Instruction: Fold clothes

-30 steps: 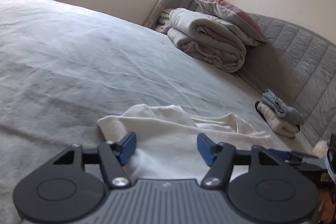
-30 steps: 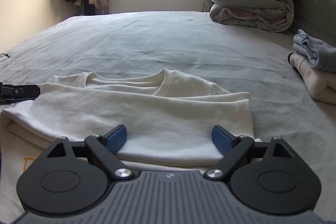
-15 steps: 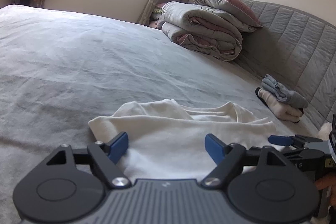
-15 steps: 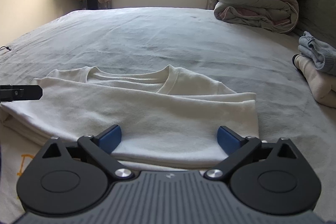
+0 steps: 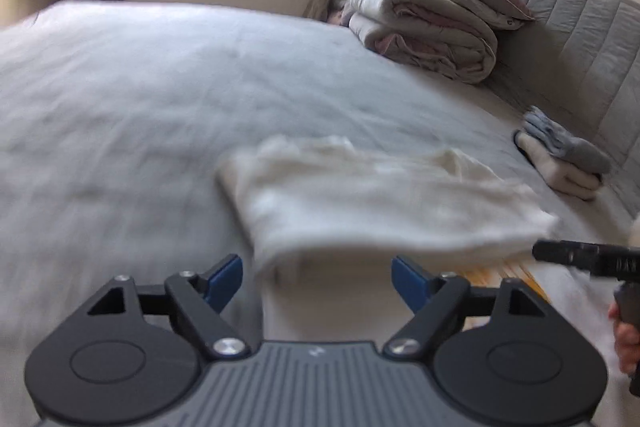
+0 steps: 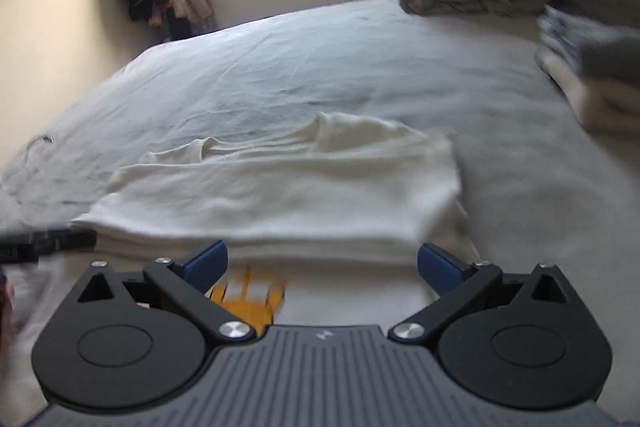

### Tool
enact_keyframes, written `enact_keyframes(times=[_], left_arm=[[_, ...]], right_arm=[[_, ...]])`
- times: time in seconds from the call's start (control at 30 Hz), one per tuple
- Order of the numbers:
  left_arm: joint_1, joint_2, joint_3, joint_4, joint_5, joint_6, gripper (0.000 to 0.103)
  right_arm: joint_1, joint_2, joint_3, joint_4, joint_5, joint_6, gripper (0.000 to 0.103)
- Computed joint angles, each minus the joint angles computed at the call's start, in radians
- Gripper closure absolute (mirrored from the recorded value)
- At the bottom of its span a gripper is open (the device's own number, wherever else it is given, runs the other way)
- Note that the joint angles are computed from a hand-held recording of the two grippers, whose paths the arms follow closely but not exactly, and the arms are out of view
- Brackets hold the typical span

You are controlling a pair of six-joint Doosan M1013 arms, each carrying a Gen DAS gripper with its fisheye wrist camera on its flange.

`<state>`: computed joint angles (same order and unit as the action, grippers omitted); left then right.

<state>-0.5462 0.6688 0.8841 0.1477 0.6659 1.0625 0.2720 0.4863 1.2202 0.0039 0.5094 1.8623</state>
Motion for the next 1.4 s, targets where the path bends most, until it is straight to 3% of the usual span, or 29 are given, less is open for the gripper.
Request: enact_keyframes(times=[0.1,0.23,0.33,0.4,0.53,0.73,0.8,0.83,0.87,0.9,1.13,1.27,1.3,1.37,1.4], left_arm=[[-0.017,-0.076,0.113,0.033,-0.002,-0.081,0.020],[-0.038,-0.130,0.173,0.083,0.088,-0.148,0.020],[-0.043,-0.174,0.236,0.048,0.078,-0.135,0.021],[-0.039,-0.197,0.268,-0.034,0.076,-0.064,0.022],[-0.029,-0.241,0.320,-0.232,0.089,0.151,0.028],[0.028,-0.301,0.425,-0.607,0.094,0.400,0.034],[0.059,-0.304,0.440,-0.747,0.123,0.444,0.043],[0.071,-0.300,0.443,-0.800,0.146,0.446,0.055],[0.076,-0.296,0.443,-0.821,0.164,0.449,0.064],[0.080,-0.292,0.443,-0.839,0.182,0.452,0.066],[0.103,-0.281,0.473,-1.041,0.216,0.540,0.067],[0.099,-0.278,0.471,-1.058,0.227,0.527,0.067],[0.098,-0.276,0.469,-1.061,0.233,0.527,0.067],[0.099,-0.272,0.459,-1.052,0.252,0.518,0.077],[0.100,-0.270,0.452,-1.040,0.266,0.509,0.080]], right_arm=[[-0.008,-0.059,0.070,0.047,0.014,0.009,0.000],[-0.004,-0.119,0.135,-0.031,0.049,0.052,0.002],[-0.019,-0.135,0.133,0.002,0.161,0.106,0.013],[-0.042,-0.150,0.143,0.113,0.202,0.080,0.016],[-0.089,-0.200,0.209,0.374,0.209,-0.119,0.021],[-0.191,-0.272,0.342,0.769,0.297,-0.403,0.026],[-0.230,-0.277,0.372,0.914,0.365,-0.504,0.026],[-0.246,-0.277,0.384,0.973,0.403,-0.548,0.026],[-0.255,-0.277,0.395,1.009,0.427,-0.581,0.027],[-0.264,-0.277,0.405,1.042,0.450,-0.611,0.028],[-0.264,-0.271,0.403,1.067,0.533,-0.705,0.030],[-0.248,-0.259,0.389,1.063,0.563,-0.742,0.031],[-0.243,-0.255,0.386,1.065,0.566,-0.741,0.033],[-0.237,-0.246,0.380,1.066,0.585,-0.735,0.051],[-0.235,-0.238,0.371,1.059,0.608,-0.723,0.070]])
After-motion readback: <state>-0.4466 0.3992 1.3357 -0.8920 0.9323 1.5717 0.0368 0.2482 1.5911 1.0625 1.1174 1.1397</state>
